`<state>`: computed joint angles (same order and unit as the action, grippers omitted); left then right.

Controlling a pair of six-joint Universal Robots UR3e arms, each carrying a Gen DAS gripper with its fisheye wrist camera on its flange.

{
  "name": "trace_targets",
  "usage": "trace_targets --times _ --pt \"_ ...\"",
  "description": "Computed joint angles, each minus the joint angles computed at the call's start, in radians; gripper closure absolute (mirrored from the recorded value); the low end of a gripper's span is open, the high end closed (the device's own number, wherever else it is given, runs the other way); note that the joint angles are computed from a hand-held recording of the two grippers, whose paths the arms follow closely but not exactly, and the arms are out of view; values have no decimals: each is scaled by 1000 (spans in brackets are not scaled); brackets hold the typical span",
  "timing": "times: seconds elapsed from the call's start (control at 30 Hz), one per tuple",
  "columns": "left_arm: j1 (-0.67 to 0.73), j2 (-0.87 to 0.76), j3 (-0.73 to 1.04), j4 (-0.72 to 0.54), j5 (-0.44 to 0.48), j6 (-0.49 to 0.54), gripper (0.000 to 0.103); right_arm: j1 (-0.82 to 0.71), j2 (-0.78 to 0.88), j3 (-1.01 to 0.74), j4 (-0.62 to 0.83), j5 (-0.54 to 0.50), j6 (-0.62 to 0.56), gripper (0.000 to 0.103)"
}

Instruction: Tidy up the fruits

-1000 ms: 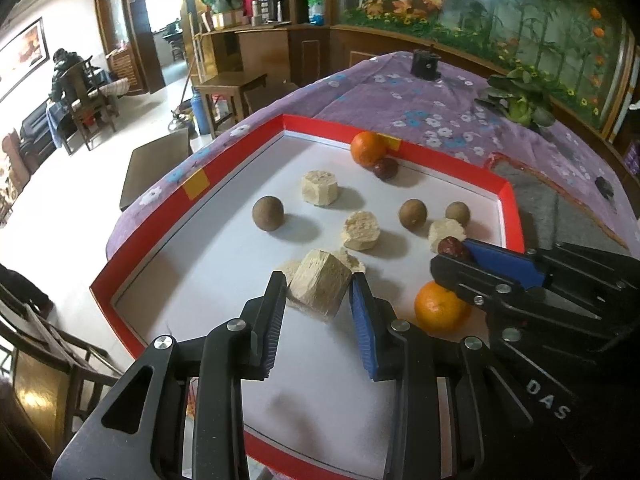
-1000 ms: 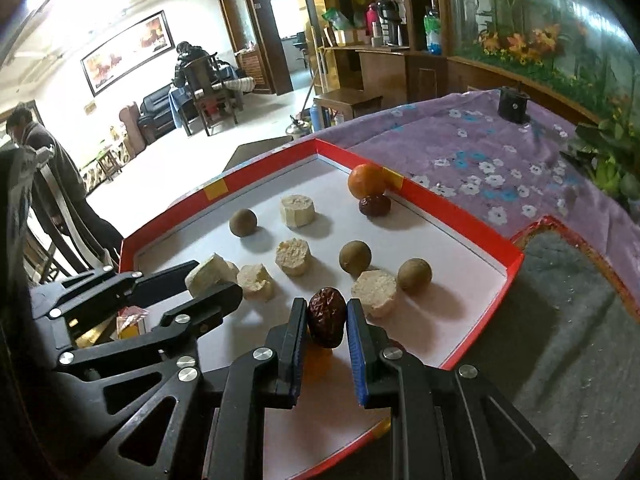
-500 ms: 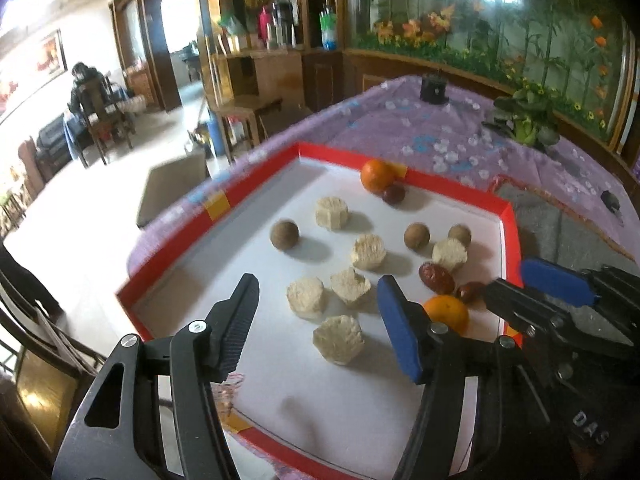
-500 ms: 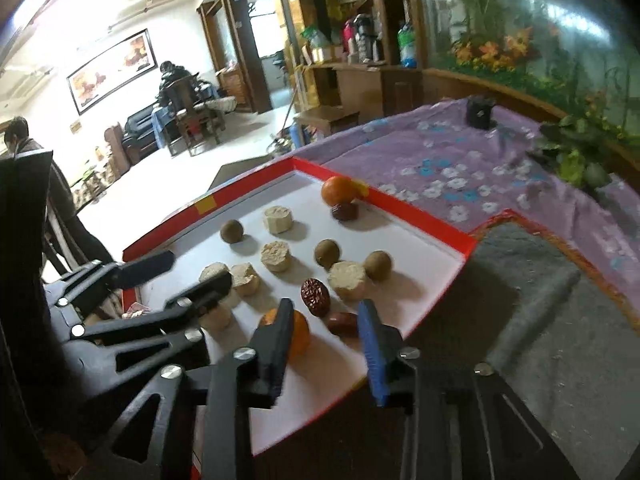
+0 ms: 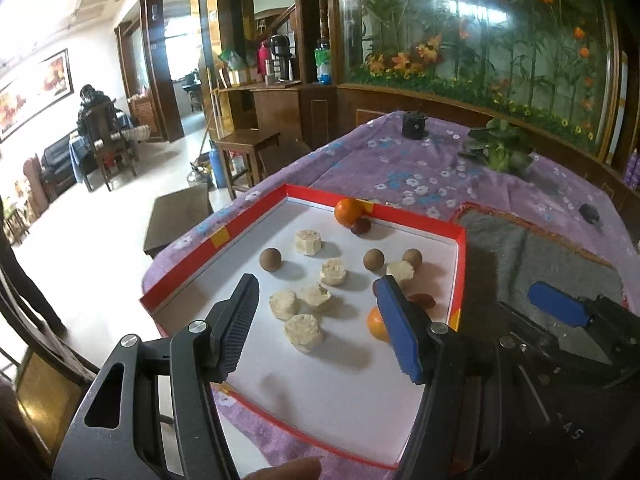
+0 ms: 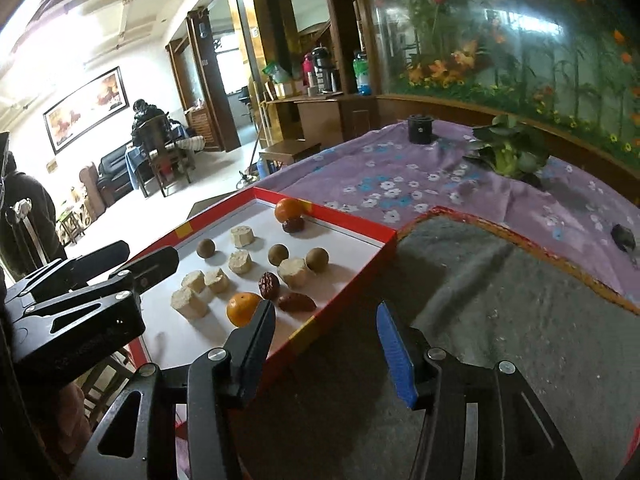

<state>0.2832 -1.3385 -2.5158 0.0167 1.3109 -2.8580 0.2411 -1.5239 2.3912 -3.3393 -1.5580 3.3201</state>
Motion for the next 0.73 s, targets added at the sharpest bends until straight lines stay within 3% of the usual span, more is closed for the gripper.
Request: trace_targets --times 0.4,0.73 --pt "-11 50 -1 -69 -2 5 41 9 -61 35 10 -12 -12 51" --pt "-33 -4 5 -10 37 -10 41 0 -49 32 18 -3 -15 51"
